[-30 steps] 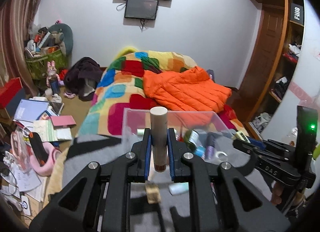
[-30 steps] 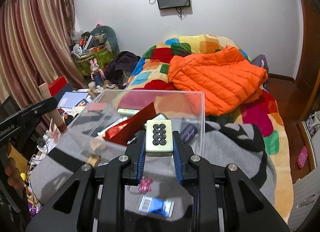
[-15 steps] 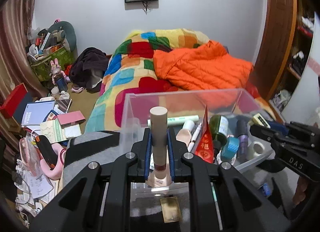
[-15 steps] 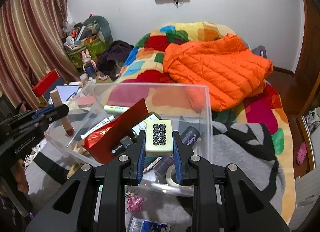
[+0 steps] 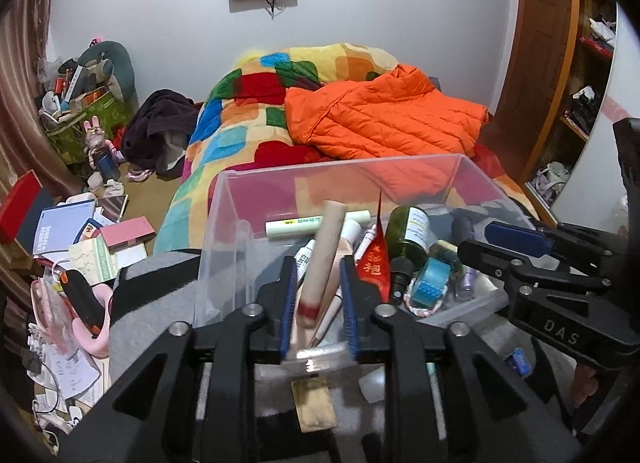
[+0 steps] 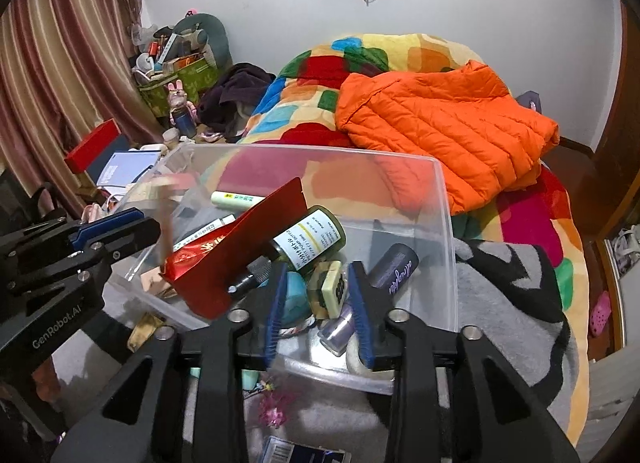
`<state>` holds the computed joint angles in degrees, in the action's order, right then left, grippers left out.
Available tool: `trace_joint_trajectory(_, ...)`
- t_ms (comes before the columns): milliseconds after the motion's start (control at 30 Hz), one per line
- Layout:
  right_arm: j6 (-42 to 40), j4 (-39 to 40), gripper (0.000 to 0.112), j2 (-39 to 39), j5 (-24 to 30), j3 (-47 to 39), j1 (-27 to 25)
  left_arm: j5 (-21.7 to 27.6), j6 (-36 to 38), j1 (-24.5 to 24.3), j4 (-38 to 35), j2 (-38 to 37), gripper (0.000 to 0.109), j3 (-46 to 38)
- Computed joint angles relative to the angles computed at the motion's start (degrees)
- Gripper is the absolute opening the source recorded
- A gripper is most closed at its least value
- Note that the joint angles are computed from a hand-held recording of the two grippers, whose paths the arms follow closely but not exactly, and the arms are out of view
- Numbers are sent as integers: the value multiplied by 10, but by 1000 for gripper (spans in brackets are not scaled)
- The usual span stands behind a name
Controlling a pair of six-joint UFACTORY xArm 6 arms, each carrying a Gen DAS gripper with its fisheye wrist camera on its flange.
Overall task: Organize objects
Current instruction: 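Open both tools to drop the cream tube and tile box into the box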
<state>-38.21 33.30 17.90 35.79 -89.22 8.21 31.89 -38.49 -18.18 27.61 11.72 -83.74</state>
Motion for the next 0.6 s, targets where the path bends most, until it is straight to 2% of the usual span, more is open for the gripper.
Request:
trace_joint_trajectory(200, -25, 27, 47, -34, -8, 29, -6, -26, -23, -3, 19, -40, 52, 35)
trace_joint_trajectory(267, -29, 31, 52, -45, -11, 37, -7, -32, -39, -5, 34, -55, 65, 47)
trace_joint_trajectory(367, -43, 47, 59, -69, -22, 61, -11, -40, -50, -6, 41, -75, 75, 65)
trace_joint_trajectory(533, -59, 63, 70, -99, -26, 91, -18, -45, -44, -2, 13, -106, 82, 100)
trace_joint_trajectory(600, -64, 69, 71, -110, -29, 105, -21, -43, -48, -2, 14, -118, 82, 116)
